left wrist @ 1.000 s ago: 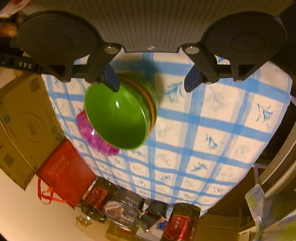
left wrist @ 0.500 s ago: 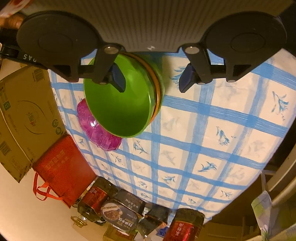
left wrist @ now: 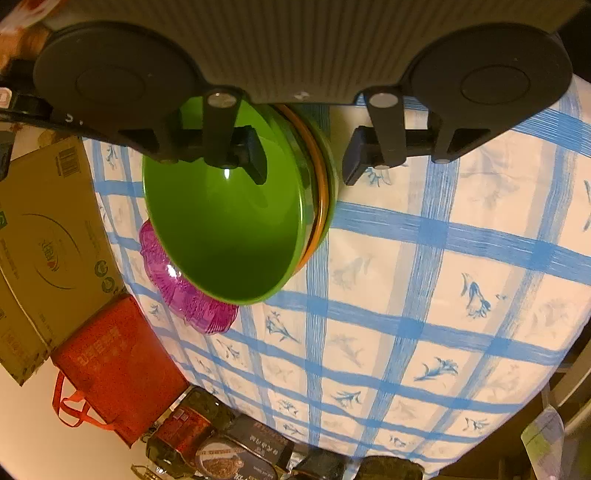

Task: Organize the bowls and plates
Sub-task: 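Close both grippers on the rim of the nested bowl stack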

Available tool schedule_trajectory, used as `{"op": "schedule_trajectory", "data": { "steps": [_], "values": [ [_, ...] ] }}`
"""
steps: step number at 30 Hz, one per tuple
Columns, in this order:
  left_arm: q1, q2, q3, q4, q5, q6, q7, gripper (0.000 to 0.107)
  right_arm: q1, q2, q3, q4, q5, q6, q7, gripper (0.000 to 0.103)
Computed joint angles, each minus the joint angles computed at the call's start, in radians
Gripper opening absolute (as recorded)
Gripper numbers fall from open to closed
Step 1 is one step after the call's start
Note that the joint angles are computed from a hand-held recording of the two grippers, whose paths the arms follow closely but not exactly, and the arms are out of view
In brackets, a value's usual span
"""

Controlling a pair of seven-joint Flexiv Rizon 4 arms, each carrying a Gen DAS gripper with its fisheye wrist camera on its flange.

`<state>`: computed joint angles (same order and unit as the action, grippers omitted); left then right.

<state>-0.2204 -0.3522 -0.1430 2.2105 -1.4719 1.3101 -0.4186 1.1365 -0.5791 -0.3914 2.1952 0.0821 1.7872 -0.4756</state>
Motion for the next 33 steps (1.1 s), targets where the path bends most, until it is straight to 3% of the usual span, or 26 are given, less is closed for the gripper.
{"op": "schedule_trajectory", "data": {
  "steps": [3,8,17,33],
  "values": [
    [0.005,-0.01,0.001,-0.003,0.024,-0.008,-0.018,0.031,-0.022,-0.012,0.019,-0.013,-0.004,0.0,0.001,0.061],
    [0.011,-0.02,-0.007,-0.008,0.037,0.002,-0.024,0.031,-0.039,-0.02,0.036,-0.023,-0.003,-0.001,0.002,0.059],
    [0.014,-0.026,-0.016,-0.009,0.057,0.021,-0.021,0.029,-0.059,-0.031,0.059,-0.035,-0.015,0.002,0.006,0.04],
    [0.013,-0.026,-0.032,-0.001,0.085,0.066,-0.021,0.028,0.02,-0.046,-0.022,-0.028,-0.021,-0.017,0.02,0.036]
  ]
}}
